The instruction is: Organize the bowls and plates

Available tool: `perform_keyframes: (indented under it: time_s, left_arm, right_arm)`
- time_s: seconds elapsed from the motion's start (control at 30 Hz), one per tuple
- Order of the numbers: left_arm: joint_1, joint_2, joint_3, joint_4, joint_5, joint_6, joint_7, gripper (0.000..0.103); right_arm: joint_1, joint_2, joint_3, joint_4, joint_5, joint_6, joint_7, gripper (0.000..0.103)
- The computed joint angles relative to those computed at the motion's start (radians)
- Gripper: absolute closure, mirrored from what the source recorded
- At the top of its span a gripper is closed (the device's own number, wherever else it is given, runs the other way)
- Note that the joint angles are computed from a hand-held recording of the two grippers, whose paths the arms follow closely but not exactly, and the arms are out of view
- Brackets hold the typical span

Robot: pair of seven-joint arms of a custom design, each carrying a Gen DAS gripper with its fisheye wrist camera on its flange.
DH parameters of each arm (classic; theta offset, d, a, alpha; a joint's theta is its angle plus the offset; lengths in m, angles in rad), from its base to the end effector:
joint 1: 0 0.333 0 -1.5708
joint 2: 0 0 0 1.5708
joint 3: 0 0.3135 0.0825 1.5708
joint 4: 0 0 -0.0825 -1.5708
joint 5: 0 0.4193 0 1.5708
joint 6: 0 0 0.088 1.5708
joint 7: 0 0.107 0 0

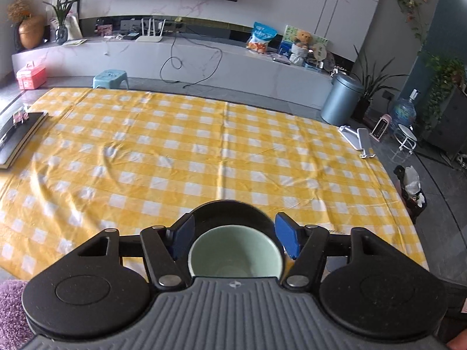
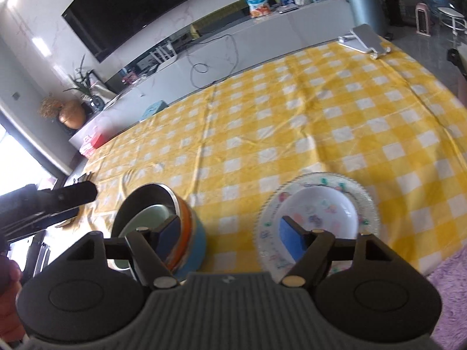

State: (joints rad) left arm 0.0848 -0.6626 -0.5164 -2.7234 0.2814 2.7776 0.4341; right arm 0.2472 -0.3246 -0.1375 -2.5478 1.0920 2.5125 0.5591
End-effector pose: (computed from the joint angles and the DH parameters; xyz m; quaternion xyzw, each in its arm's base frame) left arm 0.3860 -0.1861 0.4446 -0.7880 0.4873 -0.2842 0.2465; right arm 0.4717 0.0457 0.3848 -0.7352 0.5492 0.0189 0.3970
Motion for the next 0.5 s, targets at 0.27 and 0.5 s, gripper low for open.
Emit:
perform_keyframes:
  time_s: [0.27,0.5]
  left_arm:
    - [-0.043,-0.079,0.083,-0.13,-0.093,0.004,0.024,0.063]
    - [-0.083,-0.063,0.151,-0.201,-0.209,0.124,0.105,0.088]
  right_arm:
    - [0.043,0.009,0.055,0.011,-0.089,-0.048,0.092,0.081]
    - [0.082,0.016,0.071,-0.003,-0.155,0.031,0.154,0.089]
